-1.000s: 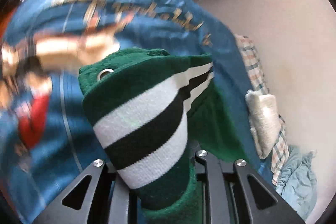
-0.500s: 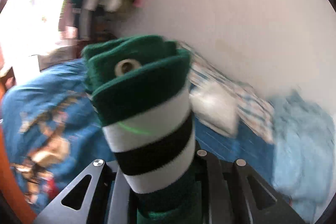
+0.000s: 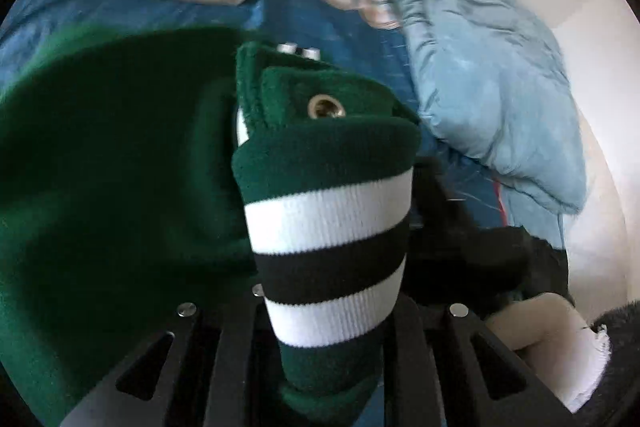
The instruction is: Fold large clothes
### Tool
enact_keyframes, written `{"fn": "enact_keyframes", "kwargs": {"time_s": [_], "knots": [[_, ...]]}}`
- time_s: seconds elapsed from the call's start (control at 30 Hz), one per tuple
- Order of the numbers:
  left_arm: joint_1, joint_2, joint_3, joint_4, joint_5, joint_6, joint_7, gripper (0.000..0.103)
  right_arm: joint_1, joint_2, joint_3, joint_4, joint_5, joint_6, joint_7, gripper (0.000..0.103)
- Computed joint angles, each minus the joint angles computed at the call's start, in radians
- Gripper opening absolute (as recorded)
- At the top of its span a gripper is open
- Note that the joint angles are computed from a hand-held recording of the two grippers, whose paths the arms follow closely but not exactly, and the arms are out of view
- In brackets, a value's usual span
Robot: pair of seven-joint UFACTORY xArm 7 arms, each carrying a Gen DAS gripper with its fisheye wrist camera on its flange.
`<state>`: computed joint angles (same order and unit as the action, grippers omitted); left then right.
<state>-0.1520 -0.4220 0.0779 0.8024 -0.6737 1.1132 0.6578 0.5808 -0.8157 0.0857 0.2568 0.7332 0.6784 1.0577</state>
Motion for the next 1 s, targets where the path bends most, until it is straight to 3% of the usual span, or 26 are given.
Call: {"fn": "enact_keyframes", "kwargs": {"time_s": [0.13, 0.23, 0.27, 0.3, 0.37, 0.47, 0.53, 0.6, 0.7, 0.77, 0.8, 0.87, 0.9, 0.93, 0.97, 1.0], "knots": [[0.022, 0.056, -0.029, 0.114, 0.136, 0.098, -0.091, 0.018, -0.027, -0.169, -0.02, -0.053, -0.019, 0.074, 0.048, 0.059], [0.038, 0.037, -0.045, 0.158, 0.236, 0.154, -0.12, 0.024, -0.104, -0.32, -0.017, -0.03, -0.126, 0.255, 0.125, 0.061], [0.038, 0.032, -0.044, 0.17, 0.246, 0.174, -0.126, 0.034, -0.127, -0.372, -0.018, -0.025, -0.148, 0.302, 0.149, 0.061], [0.036, 0.027, -0.035, 0.177, 0.232, 0.197, -0.13, 0.059, -0.148, -0.415, -0.019, -0.018, -0.166, 0.343, 0.169, 0.062], [0.045, 0.037, 0.008, 0.207, 0.171, 0.278, -0.144, 0.094, -0.198, -0.49, -0.027, 0.01, -0.209, 0.439, 0.208, 0.069], [0.068, 0.025, 0.024, 0.242, 0.124, 0.305, -0.187, 0.094, -0.262, -0.519, -0.037, 0.065, -0.247, 0.497, 0.211, 0.073], [0.098, 0.005, -0.007, 0.254, 0.201, 0.251, -0.235, 0.094, -0.271, -0.562, -0.016, 0.087, -0.255, 0.521, 0.231, 0.073], [0.119, -0.008, -0.035, 0.242, 0.292, 0.145, -0.26, 0.094, -0.29, -0.534, -0.014, 0.135, -0.251, 0.483, 0.183, 0.073], [0.17, -0.034, -0.071, 0.163, 0.506, -0.082, -0.273, 0.094, -0.241, -0.374, 0.017, 0.177, -0.172, 0.275, 0.086, 0.073], [0.19, 0.002, -0.076, 0.139, 0.607, -0.159, -0.286, 0.094, -0.177, -0.236, 0.016, 0.208, -0.129, 0.142, -0.017, 0.074], [0.206, 0.032, -0.081, 0.13, 0.659, -0.201, -0.307, 0.094, -0.156, -0.207, 0.027, 0.213, -0.131, 0.12, -0.024, 0.074], [0.222, 0.095, -0.081, 0.145, 0.725, -0.228, -0.346, 0.094, -0.104, -0.038, 0.008, 0.252, -0.11, 0.026, -0.141, 0.074], [0.223, 0.114, -0.076, 0.151, 0.74, -0.235, -0.354, 0.094, -0.076, 0.02, -0.013, 0.27, -0.107, 0.01, -0.175, 0.072], [0.228, 0.135, -0.073, 0.159, 0.76, -0.244, -0.364, 0.094, -0.024, 0.101, -0.051, 0.282, -0.061, -0.028, -0.246, 0.061], [0.229, 0.145, -0.067, 0.168, 0.768, -0.242, -0.367, 0.094, 0.007, 0.139, -0.067, 0.274, 0.006, -0.076, -0.292, 0.001], [0.225, 0.148, -0.063, 0.173, 0.766, -0.24, -0.369, 0.094, 0.032, 0.164, -0.084, 0.268, 0.062, -0.114, -0.318, 0.003]]}}
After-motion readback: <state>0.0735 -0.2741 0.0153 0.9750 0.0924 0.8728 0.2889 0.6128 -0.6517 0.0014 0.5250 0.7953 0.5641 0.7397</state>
